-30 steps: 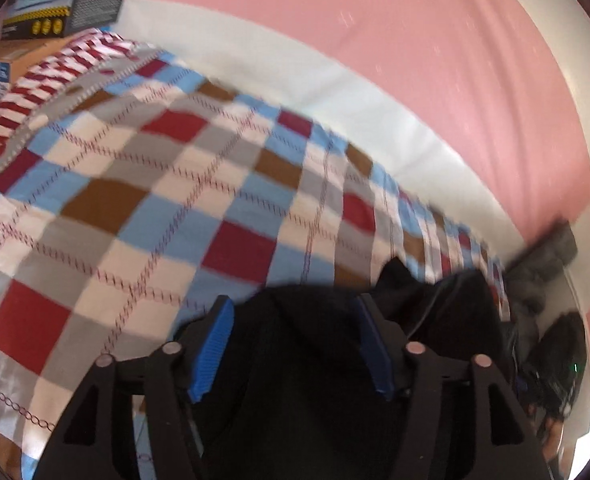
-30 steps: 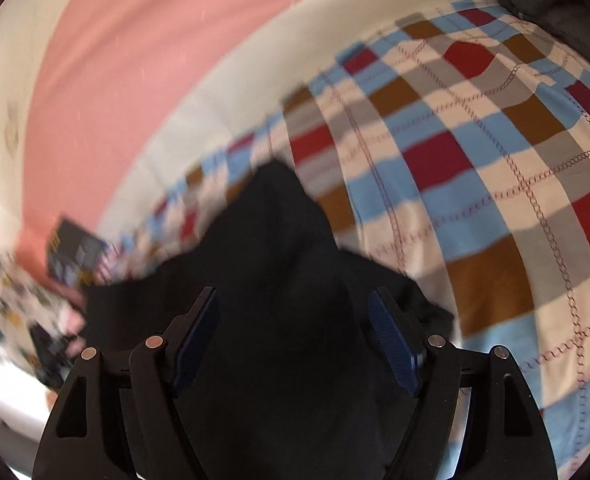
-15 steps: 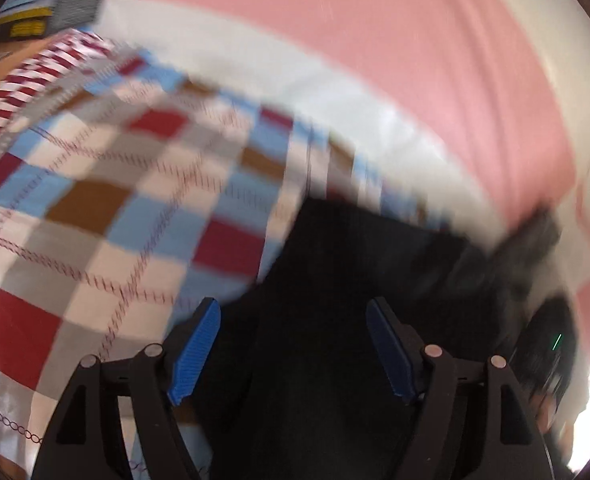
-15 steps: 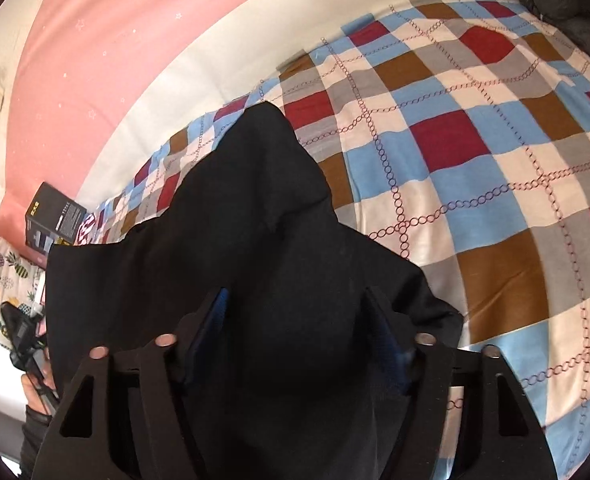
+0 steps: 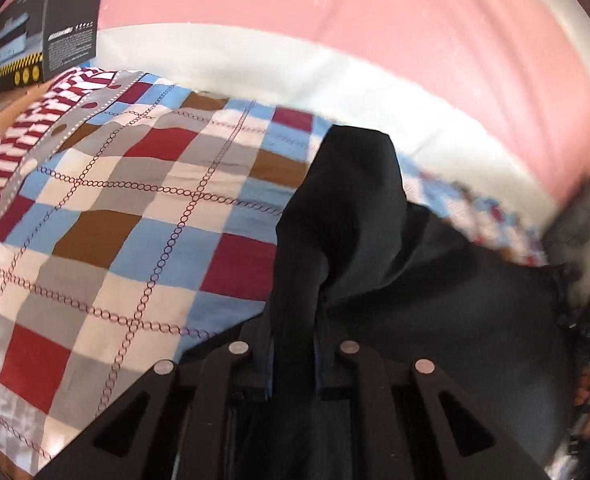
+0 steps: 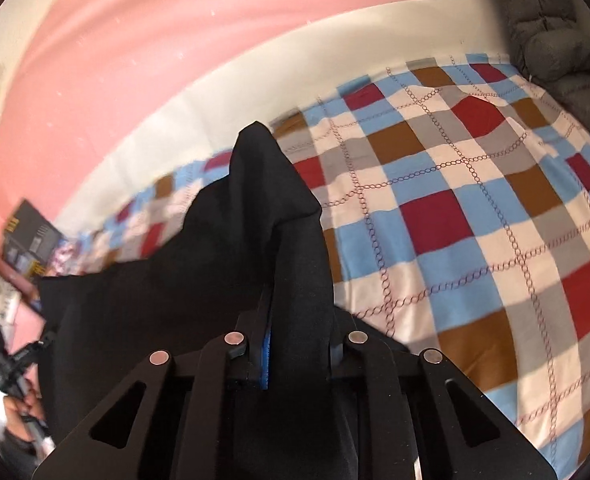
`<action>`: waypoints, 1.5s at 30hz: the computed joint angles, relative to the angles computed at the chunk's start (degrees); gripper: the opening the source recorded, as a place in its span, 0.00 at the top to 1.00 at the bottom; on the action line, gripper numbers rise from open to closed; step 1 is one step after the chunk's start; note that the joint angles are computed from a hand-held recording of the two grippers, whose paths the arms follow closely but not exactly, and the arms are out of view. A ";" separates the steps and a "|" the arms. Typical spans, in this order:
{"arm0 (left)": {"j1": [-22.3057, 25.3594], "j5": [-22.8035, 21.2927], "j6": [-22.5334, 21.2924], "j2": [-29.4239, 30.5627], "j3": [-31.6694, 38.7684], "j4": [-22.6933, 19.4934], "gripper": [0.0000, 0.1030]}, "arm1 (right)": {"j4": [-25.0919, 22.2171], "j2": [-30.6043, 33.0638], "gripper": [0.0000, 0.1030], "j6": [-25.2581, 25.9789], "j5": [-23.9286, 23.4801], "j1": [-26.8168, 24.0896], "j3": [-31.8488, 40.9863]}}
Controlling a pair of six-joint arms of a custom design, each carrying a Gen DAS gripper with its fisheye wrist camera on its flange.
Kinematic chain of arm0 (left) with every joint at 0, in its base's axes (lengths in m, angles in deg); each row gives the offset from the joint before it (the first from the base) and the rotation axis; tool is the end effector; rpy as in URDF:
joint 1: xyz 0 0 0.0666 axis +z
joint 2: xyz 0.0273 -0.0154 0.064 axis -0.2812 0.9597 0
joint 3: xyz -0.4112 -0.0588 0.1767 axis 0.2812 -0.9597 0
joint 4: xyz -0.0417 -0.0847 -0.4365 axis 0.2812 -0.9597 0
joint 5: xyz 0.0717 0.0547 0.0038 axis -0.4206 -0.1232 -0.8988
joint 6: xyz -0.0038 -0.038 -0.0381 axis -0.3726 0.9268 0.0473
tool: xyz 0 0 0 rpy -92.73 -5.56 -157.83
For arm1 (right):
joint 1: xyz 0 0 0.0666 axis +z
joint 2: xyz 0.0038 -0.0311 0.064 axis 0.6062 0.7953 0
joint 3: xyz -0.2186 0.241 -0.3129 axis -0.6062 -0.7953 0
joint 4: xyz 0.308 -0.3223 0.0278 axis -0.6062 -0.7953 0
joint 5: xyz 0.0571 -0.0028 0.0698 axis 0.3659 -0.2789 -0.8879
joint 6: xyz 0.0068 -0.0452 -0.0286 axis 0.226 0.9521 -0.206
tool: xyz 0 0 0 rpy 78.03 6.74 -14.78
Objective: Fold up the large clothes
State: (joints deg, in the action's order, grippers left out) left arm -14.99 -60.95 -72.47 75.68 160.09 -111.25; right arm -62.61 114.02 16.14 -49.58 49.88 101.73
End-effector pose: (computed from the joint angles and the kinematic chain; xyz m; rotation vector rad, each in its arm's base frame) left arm 0.5841 -0.0007 0.3814 0.1964 2.4409 -0.4640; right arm 0.3686 0.0729 0.4035 0.7132 2.2657 0.1680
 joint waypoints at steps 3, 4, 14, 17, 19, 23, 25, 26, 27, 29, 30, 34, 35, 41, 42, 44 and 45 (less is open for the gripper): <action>-1.27 -2.62 1.16 3.20 0.24 0.50 0.83 | -0.48 4.81 0.81 -0.67 -1.31 -1.38 -0.04; -1.57 -3.28 0.89 3.71 0.12 1.40 0.83 | 0.11 5.23 0.80 -0.79 -1.66 -1.91 -0.58; 0.08 -2.46 -0.73 1.82 0.18 -2.30 0.69 | -5.08 1.98 0.54 -0.19 0.27 -0.50 0.34; 4.08 4.21 -1.37 -1.93 -2.62 -3.18 0.57 | -2.57 -6.52 0.24 -1.73 -0.17 2.22 -3.92; 7.16 8.19 -3.37 -4.89 -5.70 -3.56 0.49 | -3.50 -12.58 0.24 -4.46 -0.15 5.35 -7.17; 14.13 14.73 -6.71 -8.83 -12.59 -7.25 0.45 | -6.79 -20.55 0.24 -13.25 -0.35 11.66 -13.51; 16.49 15.75 -7.46 -9.21 -15.18 -9.61 0.41 | -7.12 -23.67 0.24 -19.55 -0.78 15.12 -17.34; 17.56 16.82 -7.08 -9.36 -16.58 -9.86 0.34 | -5.90 -25.39 0.23 -22.57 -0.57 16.97 -19.35; 18.32 17.79 -5.84 -9.59 -17.74 -9.39 0.30 | -3.69 -27.43 0.22 -25.99 0.33 18.74 -21.54; 18.95 19.61 -3.10 -9.45 -18.55 -9.02 0.30 | 0.26 -29.91 0.16 -31.48 0.80 19.85 -24.63; 18.72 20.05 -2.01 -9.38 -18.68 -8.49 0.30 | 1.74 -30.07 0.14 -32.85 0.68 19.69 -25.49; 16.38 20.86 -0.46 -8.20 -18.50 -7.63 0.28 | 7.99 -29.46 0.08 -34.91 -2.44 16.81 -27.79; 15.96 21.20 -0.14 -7.97 -18.54 -7.10 0.28 | 8.77 -29.49 0.08 -35.12 -3.24 16.18 -27.97; 13.62 20.99 3.04 -7.75 -20.17 -1.24 0.25 | 14.67 -25.51 0.09 -33.25 -9.86 11.36 -28.05; 13.18 19.86 2.58 -8.30 -20.45 -1.07 0.34 | 15.55 -24.30 0.14 -32.79 -10.40 11.06 -27.61; 12.12 17.55 1.74 -9.15 -20.32 -1.80 0.42 | 15.93 -22.55 0.33 -32.73 -9.77 11.56 -26.60; 11.80 16.49 1.02 -9.32 -19.90 -2.34 0.51 | 15.45 -21.89 0.39 -32.48 -8.82 11.94 -25.89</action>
